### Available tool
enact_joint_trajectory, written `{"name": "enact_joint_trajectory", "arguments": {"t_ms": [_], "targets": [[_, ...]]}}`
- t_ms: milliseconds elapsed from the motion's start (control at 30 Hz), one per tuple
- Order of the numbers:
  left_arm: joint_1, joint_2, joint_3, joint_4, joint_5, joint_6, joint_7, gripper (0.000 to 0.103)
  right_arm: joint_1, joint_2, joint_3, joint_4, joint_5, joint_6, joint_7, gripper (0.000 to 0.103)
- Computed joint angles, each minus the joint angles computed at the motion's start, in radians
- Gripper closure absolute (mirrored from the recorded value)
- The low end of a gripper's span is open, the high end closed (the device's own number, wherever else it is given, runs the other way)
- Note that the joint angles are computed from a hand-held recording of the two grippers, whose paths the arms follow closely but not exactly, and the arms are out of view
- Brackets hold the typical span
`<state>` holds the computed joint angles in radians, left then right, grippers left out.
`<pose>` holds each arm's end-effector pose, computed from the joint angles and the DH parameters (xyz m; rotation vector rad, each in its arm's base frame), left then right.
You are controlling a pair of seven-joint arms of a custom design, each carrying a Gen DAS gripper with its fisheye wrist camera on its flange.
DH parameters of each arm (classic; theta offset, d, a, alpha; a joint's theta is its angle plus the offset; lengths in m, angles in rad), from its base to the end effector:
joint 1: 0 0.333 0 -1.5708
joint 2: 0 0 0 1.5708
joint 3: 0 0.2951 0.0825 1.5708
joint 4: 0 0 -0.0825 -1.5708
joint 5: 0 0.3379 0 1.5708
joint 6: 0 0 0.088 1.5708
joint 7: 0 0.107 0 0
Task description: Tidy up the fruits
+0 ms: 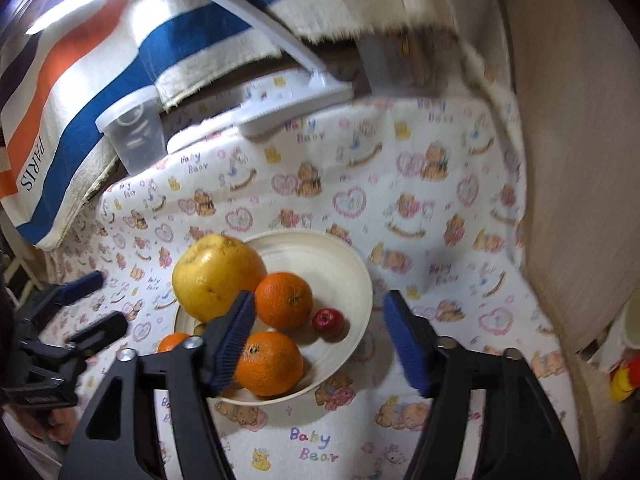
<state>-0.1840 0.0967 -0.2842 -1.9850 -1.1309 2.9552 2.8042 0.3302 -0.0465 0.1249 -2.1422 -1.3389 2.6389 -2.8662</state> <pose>0.5335 -0.1966 0.4914 -1.0892 2.2023 -1.2204 0.4588 0.2530 0.4702 -1.3209 1.8417 -0.8612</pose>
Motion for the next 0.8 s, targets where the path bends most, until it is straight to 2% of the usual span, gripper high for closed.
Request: {"name": "enact_joint_trajectory", "arguments": {"t_ms": [33,167,367,567,667,800], "targets": [[0.006,-0.008,-0.003,-0.002,-0.036,0.004,0.03,0.005,0.011,-0.002,0.015,0.005,-0.034,-0.051,0.019,0.027],[0.007,-0.035,0.009,-0.003,-0.159,0.014,0.132,0.001,0.041,-0.002,0.036,0.018,-0.11,-0.12,0.022,0.019],[-0.002,-0.04,0.037,0.001,-0.141,0.006,0.1,0.001,0.082,0.01,0.048,0.036,-0.151,-0.206,0.02,0.017],[-0.004,-0.01,0.062,-0.016,0.24,0.028,-0.31,0.003,0.088,0.018,0.035,0.037,-0.126,-0.216,0.036,0.017],[0.005,0.008,0.069,-0.012,0.423,0.004,-0.502,0.018,0.083,0.028,0.027,0.037,-0.102,-0.212,0.043,0.017],[0.021,0.048,0.068,0.025,0.586,-0.046,-0.659,0.032,0.075,0.045,0.013,0.043,-0.06,-0.182,0.024,0.017]]}}
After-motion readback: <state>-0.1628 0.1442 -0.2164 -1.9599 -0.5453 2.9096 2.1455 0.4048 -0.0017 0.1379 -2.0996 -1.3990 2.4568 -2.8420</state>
